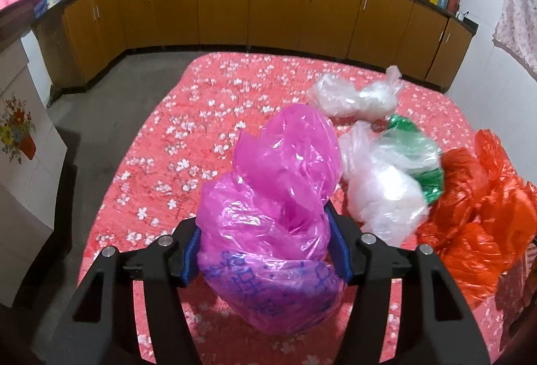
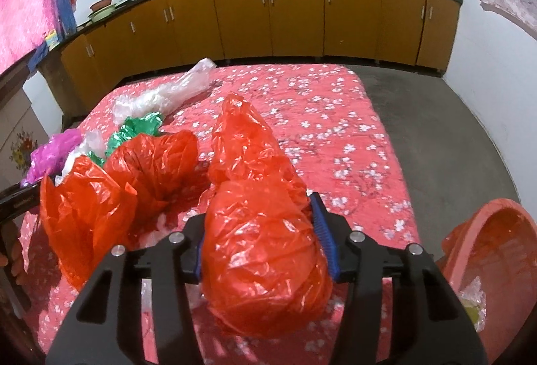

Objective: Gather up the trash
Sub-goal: 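Carry the orange bag with the right tool while the left tool carries the pink bag over the basket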

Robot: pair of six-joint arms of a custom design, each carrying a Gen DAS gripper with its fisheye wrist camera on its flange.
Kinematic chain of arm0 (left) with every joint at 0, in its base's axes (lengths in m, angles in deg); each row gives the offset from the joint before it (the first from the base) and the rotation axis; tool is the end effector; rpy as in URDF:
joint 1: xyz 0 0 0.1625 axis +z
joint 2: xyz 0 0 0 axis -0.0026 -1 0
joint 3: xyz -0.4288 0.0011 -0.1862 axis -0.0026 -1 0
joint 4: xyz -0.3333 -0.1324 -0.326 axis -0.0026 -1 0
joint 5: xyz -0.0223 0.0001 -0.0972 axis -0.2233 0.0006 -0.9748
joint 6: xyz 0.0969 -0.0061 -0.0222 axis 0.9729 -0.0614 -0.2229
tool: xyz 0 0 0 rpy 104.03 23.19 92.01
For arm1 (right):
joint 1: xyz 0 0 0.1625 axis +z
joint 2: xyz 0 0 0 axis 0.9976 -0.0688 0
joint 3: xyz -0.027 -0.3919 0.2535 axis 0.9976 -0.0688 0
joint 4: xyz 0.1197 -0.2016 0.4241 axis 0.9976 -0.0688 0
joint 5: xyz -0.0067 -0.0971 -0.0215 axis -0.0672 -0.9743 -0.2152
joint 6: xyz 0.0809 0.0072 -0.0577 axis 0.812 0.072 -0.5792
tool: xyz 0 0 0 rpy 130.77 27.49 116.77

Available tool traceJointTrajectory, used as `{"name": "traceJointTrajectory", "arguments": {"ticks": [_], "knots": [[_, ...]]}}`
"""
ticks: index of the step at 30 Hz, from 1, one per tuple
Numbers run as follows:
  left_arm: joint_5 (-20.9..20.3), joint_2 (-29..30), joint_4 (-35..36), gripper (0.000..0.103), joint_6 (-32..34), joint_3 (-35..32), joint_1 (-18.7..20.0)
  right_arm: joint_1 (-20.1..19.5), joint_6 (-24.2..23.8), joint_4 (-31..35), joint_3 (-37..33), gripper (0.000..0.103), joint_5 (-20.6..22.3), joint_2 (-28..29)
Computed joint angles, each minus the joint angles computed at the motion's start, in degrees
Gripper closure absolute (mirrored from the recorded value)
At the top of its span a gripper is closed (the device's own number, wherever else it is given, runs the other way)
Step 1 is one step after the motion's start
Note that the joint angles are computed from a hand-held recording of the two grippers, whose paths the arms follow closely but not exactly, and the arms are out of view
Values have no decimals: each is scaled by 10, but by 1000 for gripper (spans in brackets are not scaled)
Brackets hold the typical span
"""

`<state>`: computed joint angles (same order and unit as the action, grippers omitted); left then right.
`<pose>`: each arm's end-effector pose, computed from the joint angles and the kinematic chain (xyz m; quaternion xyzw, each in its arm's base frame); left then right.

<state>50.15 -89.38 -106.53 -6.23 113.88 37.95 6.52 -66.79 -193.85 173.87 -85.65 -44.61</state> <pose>-0.2351 -0.4524 0.1041 0.1582 0.8781 -0.3227 0.3158 0.1000 -0.4317 0.2280 0.1000 -0.8660 0.3618 0.3303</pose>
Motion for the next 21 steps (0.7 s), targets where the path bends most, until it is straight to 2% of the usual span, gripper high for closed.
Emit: {"name": "traceJointTrajectory", "arguments": {"ticks": [10,21], "knots": [[8,-24,-18,42,10,14,-55,14,26,-4,31,54,-1,-62],[-10,-10,-62,42,42,12,-130,35,28,-12,81,54,-10,-176]]}}
